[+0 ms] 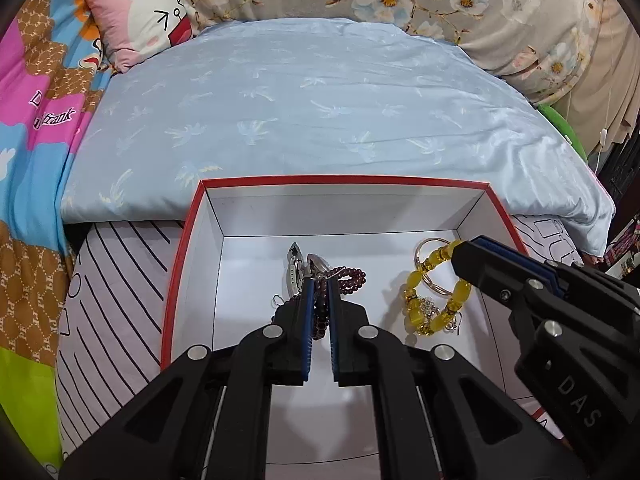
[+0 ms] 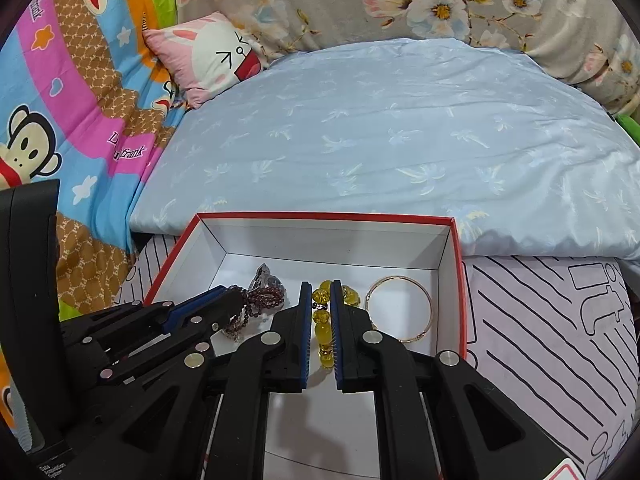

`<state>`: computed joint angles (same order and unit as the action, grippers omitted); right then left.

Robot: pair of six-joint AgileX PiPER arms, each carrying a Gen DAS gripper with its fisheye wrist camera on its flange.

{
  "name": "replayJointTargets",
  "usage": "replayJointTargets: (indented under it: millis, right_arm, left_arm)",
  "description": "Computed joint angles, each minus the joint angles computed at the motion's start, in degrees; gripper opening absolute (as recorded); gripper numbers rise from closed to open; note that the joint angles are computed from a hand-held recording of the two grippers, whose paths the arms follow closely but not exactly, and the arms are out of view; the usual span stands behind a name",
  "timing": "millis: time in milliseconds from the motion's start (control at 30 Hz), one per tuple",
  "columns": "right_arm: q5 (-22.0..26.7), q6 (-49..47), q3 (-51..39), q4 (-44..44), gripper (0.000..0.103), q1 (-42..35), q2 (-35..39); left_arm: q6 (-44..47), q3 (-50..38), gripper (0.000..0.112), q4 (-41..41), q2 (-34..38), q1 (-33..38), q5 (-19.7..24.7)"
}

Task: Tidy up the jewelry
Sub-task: 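Open both tools to release the bracelets inside the box, then move both tools back over the remaining bracelets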

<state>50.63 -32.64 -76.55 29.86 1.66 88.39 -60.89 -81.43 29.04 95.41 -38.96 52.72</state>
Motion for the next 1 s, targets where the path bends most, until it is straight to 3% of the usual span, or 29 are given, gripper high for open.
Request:
replayJointTargets:
  millis: [133,167,267,333,667,1000]
  right_arm:
    - [-0.72,-0.26,0.64,0.02,0.011,0.01,-0.36]
    - [-0.85,-0.05,0.62,-0.14,0.012,0.13,-0.38]
    - [-0.85,0.14,0.67,0.1,0.015,-0.5,-0.96]
    - [-0.53,-0.16,0.73,0.51,0.02,-1.2,-1.49]
    - [2.14,-2.15,3.38,1.65,0.02,-4.28,-6.56]
    - [7.95,-5.87,8.26,3.71,0.02,-9.88,-14.54]
  left_arm:
    - [-0.3,0.62,0.01,0.62,-0.42,-0.27,-0.98]
    - [-0.5,0.35,0.023,0.97,-0.3,-0.53,-0.51]
    - [-3.22,0.64,0.043,3.63,-0.68,-1.45,0.89]
    - [-3.45,0.89,0.043,3.49,-1.27,-1.42,1.0]
    - [-6.52,1.1,0.043,6.2,-3.68,-4.67,5.64]
    - [-11.99,2.68,0.043,8.71,-8.36,-11.96,11.7]
